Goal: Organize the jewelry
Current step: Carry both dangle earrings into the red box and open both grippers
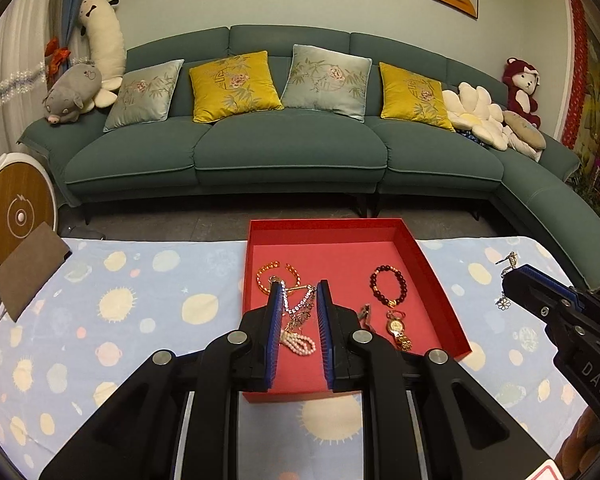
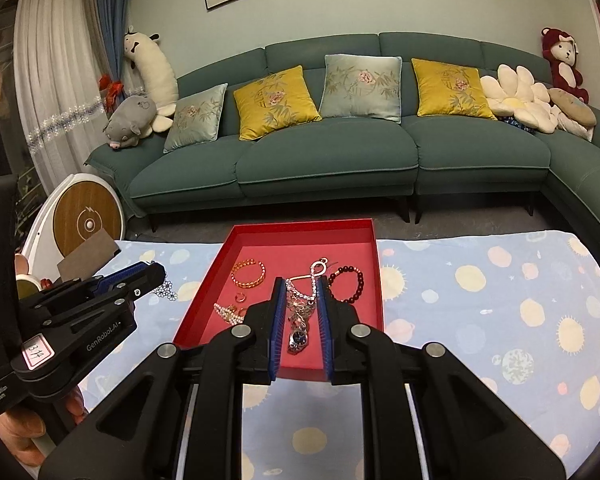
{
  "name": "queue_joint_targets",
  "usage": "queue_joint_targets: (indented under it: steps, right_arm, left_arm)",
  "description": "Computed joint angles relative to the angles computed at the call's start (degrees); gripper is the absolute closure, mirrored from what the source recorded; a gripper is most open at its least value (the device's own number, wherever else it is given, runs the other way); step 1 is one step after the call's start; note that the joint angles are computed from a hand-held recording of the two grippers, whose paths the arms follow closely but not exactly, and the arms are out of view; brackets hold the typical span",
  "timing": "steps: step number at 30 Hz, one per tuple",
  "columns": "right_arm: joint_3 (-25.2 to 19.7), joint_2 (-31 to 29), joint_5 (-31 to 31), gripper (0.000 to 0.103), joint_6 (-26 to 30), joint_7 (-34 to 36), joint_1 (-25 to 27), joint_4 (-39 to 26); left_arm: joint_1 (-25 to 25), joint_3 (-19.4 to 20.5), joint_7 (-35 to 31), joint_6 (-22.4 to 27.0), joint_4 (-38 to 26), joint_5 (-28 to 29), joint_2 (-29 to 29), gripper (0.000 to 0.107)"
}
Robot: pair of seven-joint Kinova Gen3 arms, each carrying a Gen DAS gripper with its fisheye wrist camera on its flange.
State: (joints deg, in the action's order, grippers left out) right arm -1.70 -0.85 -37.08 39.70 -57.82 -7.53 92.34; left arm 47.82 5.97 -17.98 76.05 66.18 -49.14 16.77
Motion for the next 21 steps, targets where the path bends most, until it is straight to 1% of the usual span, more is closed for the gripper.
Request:
queue_joint_targets:
  steps: [5,11,14,17,21]
  right_arm:
    - [-1.2,4.5,3.7,0.088,0.7,-5.0,-0.3,-4.3]
    - [-3.8,10.3,9.7,0.088,1.7,-9.8,-1.4,-10.7]
    - [-5.1,13.2,12.0,0.088,2.7,-10.9,-2.1,-13.4]
    - [-5.8,15.5,14.3,0.088,2.7,-12.5,-3.0,-14.8]
    - [-6.7,17.7,15.6,0.088,2.3,-13.8,-3.6,-15.9]
  left_arm:
    - [-1.7,-1.3,-3.7,-0.4,-2.8,0.1,2.4,0.093]
    - [-4.0,-2.8,-8.2,-3.4,-2.9,2.2,3.7,0.092]
    - [-5.9,-3.5,-9.0,-5.4,-2.5,4.4,4.3,0.092]
    - [-7.0,-4.3,-9.0,-7.7,-1.5,5.3,4.8,0.092]
    - [-7.4,-5.2,-9.8,-8.0,-1.4,5.5,6.4,0.092]
